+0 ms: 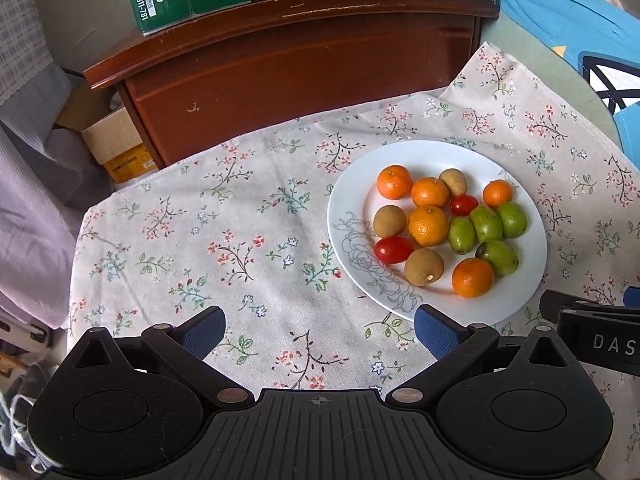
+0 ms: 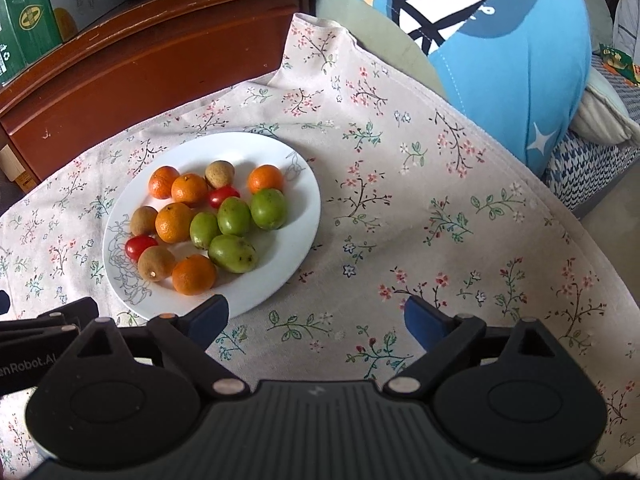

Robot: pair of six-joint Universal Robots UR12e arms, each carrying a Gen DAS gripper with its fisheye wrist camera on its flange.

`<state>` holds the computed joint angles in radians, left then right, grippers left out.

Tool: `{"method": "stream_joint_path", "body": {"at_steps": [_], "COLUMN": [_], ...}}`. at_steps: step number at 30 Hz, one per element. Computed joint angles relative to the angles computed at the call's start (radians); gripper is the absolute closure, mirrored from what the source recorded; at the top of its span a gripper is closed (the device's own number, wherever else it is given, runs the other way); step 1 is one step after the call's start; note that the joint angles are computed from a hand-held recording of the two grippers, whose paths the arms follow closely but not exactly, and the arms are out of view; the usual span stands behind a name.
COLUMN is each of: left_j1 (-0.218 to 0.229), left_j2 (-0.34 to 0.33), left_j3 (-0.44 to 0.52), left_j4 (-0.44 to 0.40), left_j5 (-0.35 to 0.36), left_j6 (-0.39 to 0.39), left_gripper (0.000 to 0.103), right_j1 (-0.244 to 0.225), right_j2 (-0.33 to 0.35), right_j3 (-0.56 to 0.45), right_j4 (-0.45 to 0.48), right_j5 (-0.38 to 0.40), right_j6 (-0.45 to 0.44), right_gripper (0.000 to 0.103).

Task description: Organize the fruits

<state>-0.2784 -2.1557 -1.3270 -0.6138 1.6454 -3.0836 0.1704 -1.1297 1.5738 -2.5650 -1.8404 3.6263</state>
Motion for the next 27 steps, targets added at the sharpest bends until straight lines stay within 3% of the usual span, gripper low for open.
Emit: {"method": "stream_joint_path", "body": {"at_steps": [27], "left_j1": [-0.007], "left_j2": [-0.006], "left_j3": [0.009], "left_j4": [-0.013], "left_j5": [0.007], "left_j6": [-0.005], "left_gripper": [0.001], "right_j1": [0.006], "right_j2": [0.009], "right_j3": [-0.007], "right_j4": [0.001], "right_j5": [-0.030], "right_j6": [-0.045], "right_gripper": [0.008]}}
